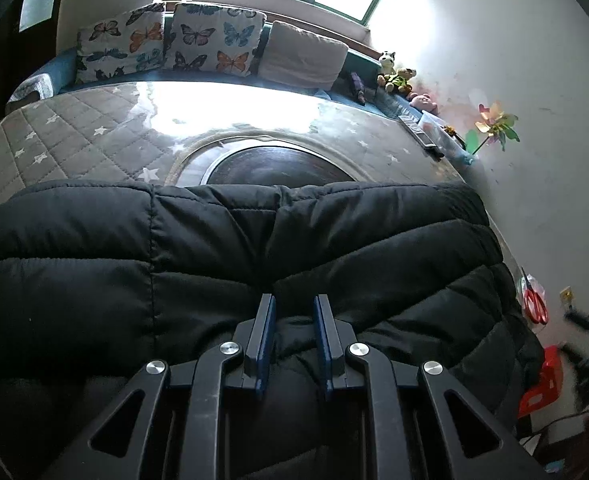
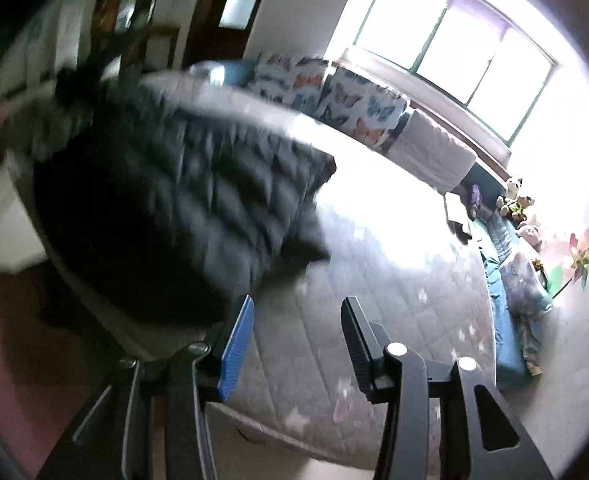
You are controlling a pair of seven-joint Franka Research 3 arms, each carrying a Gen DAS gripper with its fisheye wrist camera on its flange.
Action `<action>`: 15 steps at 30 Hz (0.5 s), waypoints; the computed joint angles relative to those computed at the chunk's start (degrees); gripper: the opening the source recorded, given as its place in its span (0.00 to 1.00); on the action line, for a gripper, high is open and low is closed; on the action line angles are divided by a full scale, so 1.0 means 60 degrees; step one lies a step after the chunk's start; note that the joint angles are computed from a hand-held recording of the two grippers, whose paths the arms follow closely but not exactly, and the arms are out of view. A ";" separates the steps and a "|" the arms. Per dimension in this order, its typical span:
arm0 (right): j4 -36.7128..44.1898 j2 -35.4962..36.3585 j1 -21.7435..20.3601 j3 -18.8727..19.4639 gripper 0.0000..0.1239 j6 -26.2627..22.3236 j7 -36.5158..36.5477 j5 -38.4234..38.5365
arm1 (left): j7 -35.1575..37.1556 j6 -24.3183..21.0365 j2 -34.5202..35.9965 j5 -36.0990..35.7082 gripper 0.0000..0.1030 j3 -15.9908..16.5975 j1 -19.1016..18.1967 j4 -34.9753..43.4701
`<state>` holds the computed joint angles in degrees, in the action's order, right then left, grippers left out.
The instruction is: Fold large clothes
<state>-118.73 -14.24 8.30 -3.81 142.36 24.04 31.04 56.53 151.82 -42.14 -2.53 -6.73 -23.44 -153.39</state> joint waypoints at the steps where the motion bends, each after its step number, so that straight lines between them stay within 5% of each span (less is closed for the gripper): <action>1: 0.0405 0.0171 0.0072 0.0018 0.40 -0.0314 0.0239 0.0161 | -0.0006 0.0024 -0.0046 0.0025 0.21 -0.0031 0.0003 -0.0048; 8: 0.2937 0.2007 0.0642 0.0712 0.40 -0.1387 0.1248 0.0797 | -0.0016 0.0017 -0.0500 0.0109 0.21 -0.0070 -0.0205 -0.0367; 15: 0.6228 0.4784 0.1176 0.1376 0.40 -0.2018 0.3545 -0.0765 | 0.0063 0.0032 -0.0857 -0.0101 0.21 0.0162 -0.0460 -0.0645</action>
<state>-81.36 14.47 15.36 4.45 130.25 45.31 26.46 56.91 152.01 -47.28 -3.13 -5.76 -26.20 -157.26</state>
